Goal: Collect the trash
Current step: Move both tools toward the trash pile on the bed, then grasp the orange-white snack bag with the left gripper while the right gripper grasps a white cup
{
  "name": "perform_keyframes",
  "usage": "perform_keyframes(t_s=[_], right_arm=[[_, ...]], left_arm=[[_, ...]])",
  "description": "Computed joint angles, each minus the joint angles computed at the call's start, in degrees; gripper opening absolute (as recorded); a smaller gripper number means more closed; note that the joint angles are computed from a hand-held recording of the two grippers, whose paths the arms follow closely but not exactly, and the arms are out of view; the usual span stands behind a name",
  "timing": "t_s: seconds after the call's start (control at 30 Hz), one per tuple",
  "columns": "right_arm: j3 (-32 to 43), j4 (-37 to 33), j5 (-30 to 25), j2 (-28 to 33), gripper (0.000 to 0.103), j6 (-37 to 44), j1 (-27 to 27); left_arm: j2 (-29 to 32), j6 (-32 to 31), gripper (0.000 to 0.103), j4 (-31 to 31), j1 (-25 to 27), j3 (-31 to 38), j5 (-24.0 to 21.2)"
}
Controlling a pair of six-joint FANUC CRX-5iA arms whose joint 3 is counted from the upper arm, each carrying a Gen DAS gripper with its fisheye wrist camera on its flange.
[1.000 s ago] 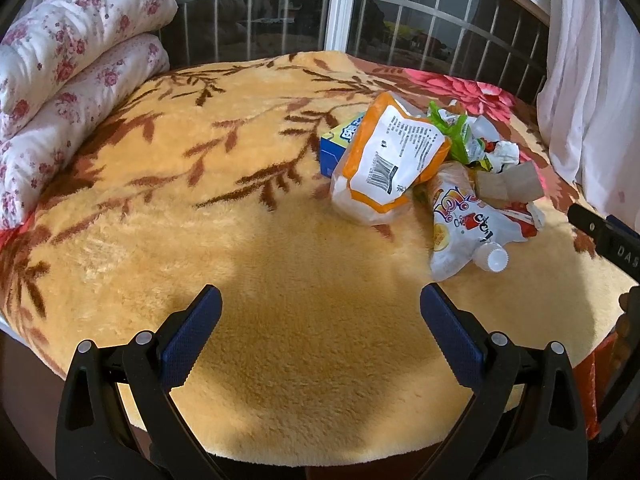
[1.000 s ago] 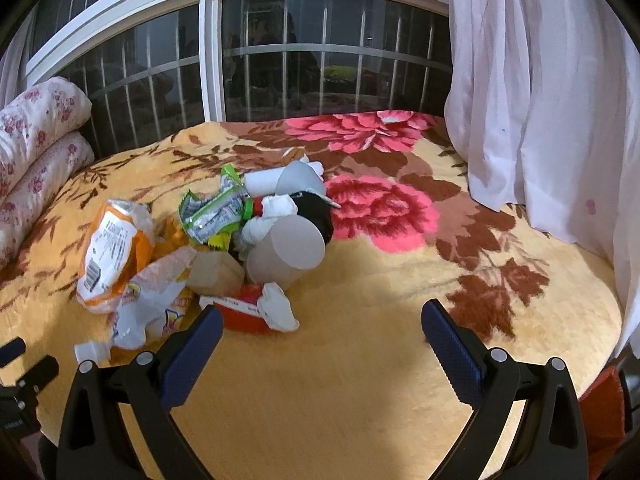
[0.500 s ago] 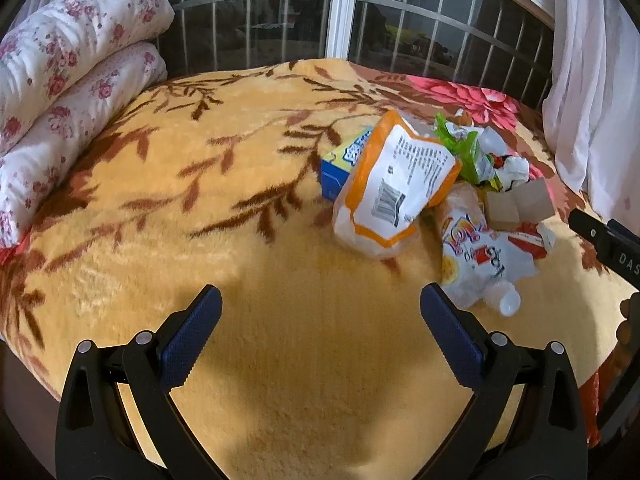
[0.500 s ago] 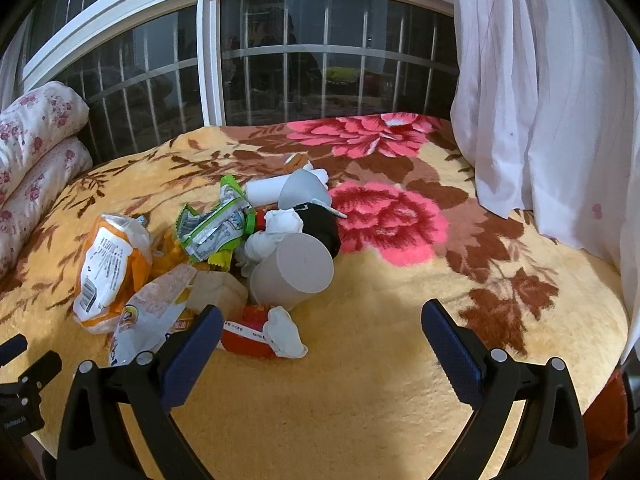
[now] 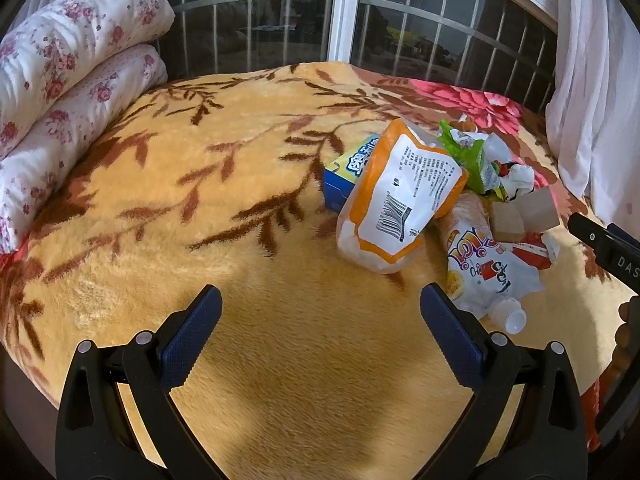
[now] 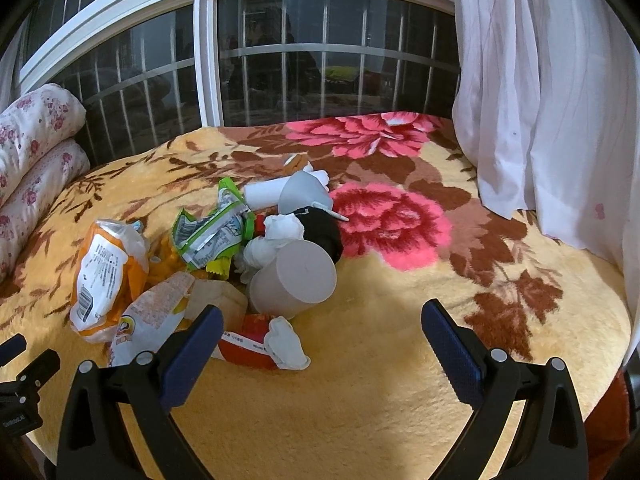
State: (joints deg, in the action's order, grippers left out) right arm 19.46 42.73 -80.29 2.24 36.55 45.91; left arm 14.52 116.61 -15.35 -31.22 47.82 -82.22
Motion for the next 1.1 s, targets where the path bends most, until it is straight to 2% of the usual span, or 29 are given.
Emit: perform_keyframes(t_s=[0.3, 0.67, 0.87, 0.97, 1.07, 1.1], right_arm=[[1.1, -0.8, 0.4, 0.9, 0.098, 0.0, -0.8], [1.8, -4.8, 3.5, 2.0, 0.098, 0.0, -4.0], [3.1, -8.4, 7.3, 3.5, 0.098, 1.2, -6.8], [4.8, -13.7, 9.5, 4.5, 0.097, 2.1, -9.5], [6.7, -20.7, 11.0, 5.1, 0.079, 2.9, -12.1], [7.3, -22.5, 10.9, 5.4, 0.067, 3.3, -12.5]], left_arm=[[-0.8, 0.0, 0.097, -0.3, 0.2, -1.2, 0.6], [-0.8, -0.4, 0.097, 0.3, 0.9, -2.2, 1.1], [0.1, -0.6, 0.097, 0.2, 1.0, -1.8, 0.8], [0.2, -0.3, 0.097, 0.7, 1.4, -2.3, 0.8], [0.0, 0.0, 0.097, 0.8, 1.5, -2.9, 0.8], [0.0, 0.0, 0.097, 0.8, 1.5, -3.1, 0.8]])
